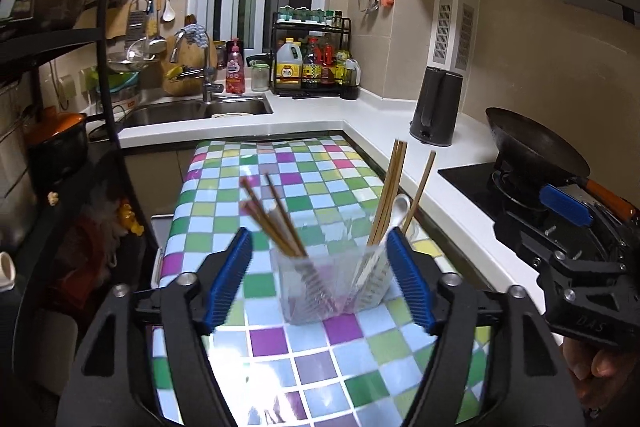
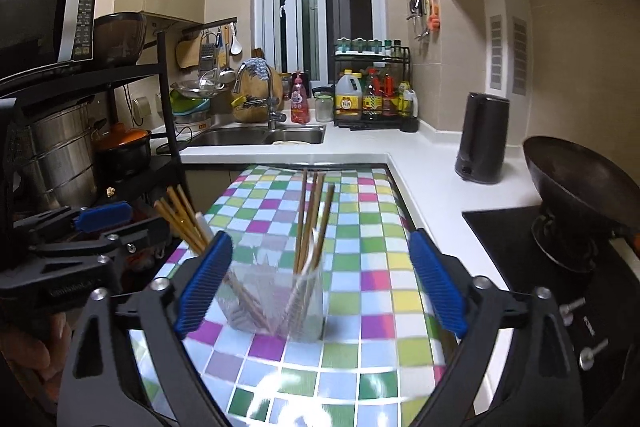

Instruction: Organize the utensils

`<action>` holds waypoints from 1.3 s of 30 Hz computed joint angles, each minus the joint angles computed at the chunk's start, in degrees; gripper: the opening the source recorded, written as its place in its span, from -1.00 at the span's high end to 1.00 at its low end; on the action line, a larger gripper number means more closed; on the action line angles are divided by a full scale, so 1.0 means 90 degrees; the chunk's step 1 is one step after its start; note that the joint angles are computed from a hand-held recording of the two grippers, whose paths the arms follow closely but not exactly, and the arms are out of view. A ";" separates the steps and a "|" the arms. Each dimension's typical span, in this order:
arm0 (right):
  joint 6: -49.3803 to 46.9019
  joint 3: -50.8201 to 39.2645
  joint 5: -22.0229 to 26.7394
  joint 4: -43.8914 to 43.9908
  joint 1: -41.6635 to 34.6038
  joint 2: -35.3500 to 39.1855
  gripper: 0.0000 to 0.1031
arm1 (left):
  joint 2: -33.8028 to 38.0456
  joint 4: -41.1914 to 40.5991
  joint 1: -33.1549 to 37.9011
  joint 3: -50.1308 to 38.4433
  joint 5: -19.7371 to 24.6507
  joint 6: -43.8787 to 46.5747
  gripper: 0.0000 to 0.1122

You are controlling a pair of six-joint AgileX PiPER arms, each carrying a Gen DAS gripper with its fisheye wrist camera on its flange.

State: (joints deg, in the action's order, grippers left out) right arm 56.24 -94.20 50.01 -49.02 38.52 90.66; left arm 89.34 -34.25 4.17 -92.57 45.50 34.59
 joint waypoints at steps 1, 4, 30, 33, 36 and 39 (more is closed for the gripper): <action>0.0329 0.0350 0.0062 -0.0245 0.0139 -0.0171 -0.85 | -0.0241 -0.0137 0.0087 0.0422 -0.0198 0.0212 -0.45; 0.1153 0.1236 0.0120 -0.0805 0.0421 -0.0596 -0.89 | -0.0853 -0.0772 0.0343 0.1613 -0.0746 0.1002 -0.57; 0.3076 0.3303 -0.0341 -0.1561 0.0275 -0.0602 -0.89 | -0.0772 -0.2255 -0.0166 0.3864 -0.2592 0.2486 -0.61; 0.3088 0.3319 -0.0340 -0.1603 0.0217 -0.0614 -0.89 | -0.0674 -0.2006 -0.0242 0.3849 -0.2701 0.2192 -0.61; 0.3021 0.3296 -0.0382 -0.1540 0.0147 -0.0573 -0.89 | -0.0611 -0.2012 -0.0259 0.3808 -0.2716 0.2168 -0.61; 0.3022 0.3295 -0.0381 -0.1555 0.0130 -0.0567 -0.89 | -0.0585 -0.2121 -0.0272 0.3799 -0.2787 0.2217 -0.61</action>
State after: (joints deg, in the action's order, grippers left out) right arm 83.43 -64.55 46.59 -63.01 39.68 85.55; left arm 84.07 -53.34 1.72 -58.38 20.42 54.55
